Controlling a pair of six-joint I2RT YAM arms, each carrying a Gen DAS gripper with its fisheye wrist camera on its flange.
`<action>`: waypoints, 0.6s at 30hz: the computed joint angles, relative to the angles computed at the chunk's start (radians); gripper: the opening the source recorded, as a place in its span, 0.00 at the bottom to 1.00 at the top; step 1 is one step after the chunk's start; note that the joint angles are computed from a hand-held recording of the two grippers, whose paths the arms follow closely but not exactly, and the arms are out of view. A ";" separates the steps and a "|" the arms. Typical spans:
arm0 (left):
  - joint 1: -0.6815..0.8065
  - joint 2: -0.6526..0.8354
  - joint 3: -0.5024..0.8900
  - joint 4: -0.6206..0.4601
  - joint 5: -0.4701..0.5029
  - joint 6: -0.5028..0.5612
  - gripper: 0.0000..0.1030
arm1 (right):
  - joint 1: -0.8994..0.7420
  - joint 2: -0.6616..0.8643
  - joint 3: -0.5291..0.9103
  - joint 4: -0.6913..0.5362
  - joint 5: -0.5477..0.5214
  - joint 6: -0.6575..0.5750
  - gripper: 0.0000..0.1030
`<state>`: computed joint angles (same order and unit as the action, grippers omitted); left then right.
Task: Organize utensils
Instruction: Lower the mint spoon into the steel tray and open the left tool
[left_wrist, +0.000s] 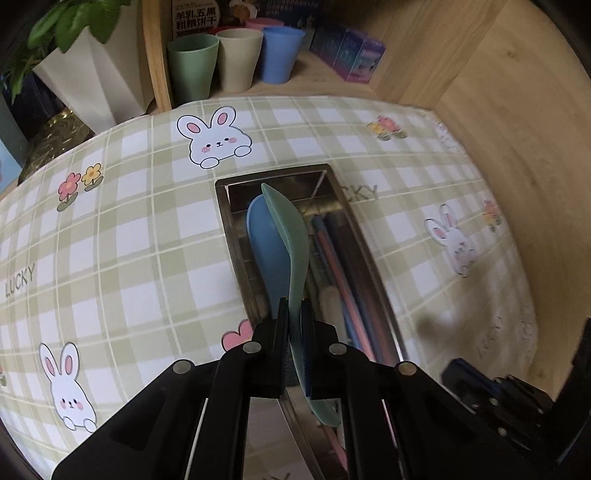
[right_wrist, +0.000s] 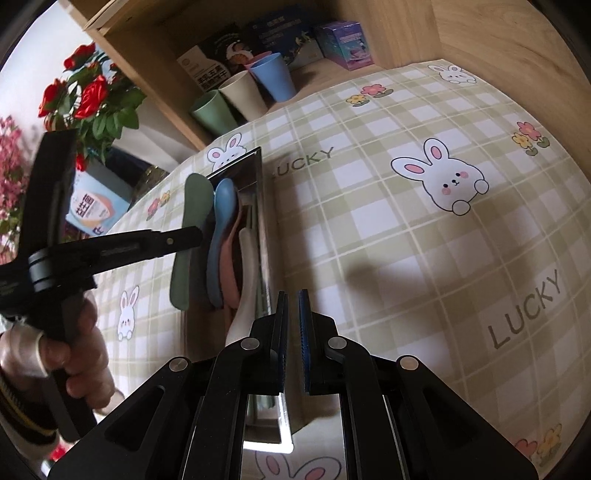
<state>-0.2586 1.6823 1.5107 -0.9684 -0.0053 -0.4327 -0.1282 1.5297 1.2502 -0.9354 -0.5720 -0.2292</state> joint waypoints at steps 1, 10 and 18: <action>-0.007 0.021 0.021 -0.016 -0.019 0.006 0.06 | -0.004 0.005 0.003 0.001 -0.006 0.001 0.06; -0.025 0.105 0.117 -0.068 -0.111 0.060 0.19 | -0.025 0.031 0.020 0.000 -0.021 0.004 0.06; -0.006 -0.016 0.054 -0.017 -0.074 0.067 0.36 | -0.021 0.008 0.029 -0.006 0.005 0.007 0.06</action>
